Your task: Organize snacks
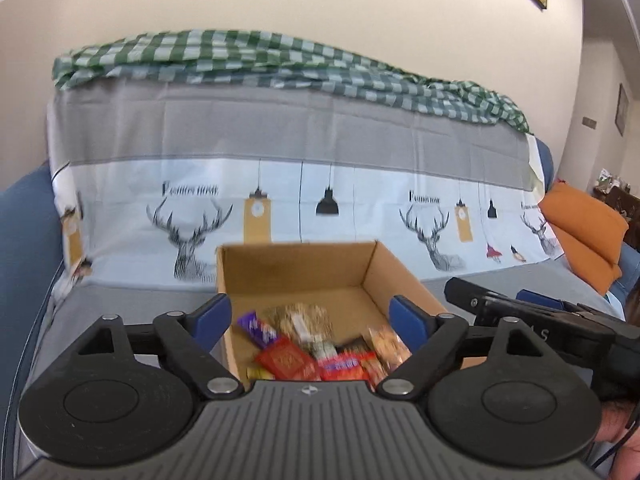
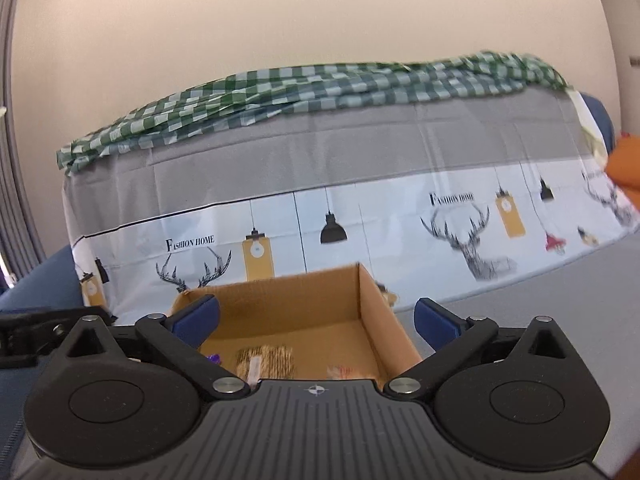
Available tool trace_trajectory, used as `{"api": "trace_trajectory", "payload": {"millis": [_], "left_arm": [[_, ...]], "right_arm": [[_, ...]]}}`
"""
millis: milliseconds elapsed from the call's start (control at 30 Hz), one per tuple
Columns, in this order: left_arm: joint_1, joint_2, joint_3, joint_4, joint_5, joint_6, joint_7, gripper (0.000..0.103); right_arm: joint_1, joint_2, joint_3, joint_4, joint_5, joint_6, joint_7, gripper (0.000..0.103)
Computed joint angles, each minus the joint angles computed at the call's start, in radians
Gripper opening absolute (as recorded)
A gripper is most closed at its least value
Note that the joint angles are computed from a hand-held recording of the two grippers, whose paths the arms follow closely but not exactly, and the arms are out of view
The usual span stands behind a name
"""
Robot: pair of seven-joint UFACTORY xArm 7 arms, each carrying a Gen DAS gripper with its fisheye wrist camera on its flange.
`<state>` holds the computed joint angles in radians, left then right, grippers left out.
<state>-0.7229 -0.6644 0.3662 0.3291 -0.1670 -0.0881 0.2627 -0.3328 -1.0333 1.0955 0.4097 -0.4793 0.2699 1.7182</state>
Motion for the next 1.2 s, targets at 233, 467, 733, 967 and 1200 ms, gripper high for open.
{"api": "trace_trajectory", "payload": {"millis": [233, 467, 733, 967, 1200], "left_arm": [[0.156, -0.048, -0.196, -0.115, -0.049, 0.104, -0.143, 0.102], [0.188, 0.047, -0.233, -0.109, 0.022, 0.053, -0.166, 0.102], [0.185, 0.105, -0.222, -0.071, 0.001, 0.059, -0.192, 0.102], [0.171, 0.112, -0.204, -0.067, 0.003, 0.061, -0.196, 0.102], [0.168, 0.111, -0.203, -0.070, 0.001, 0.056, -0.197, 0.102]], "right_arm": [[0.219, 0.086, -0.053, -0.031, 0.015, 0.202, 0.002, 0.102], [0.217, 0.178, -0.081, -0.029, -0.101, 0.182, 0.009, 0.102], [0.203, 0.227, -0.095, -0.016, -0.192, 0.148, 0.044, 0.102], [0.213, 0.261, -0.103, 0.004, -0.240, 0.190, 0.065, 0.102], [0.234, 0.288, -0.124, 0.009, -0.291, 0.207, 0.098, 0.102]]}}
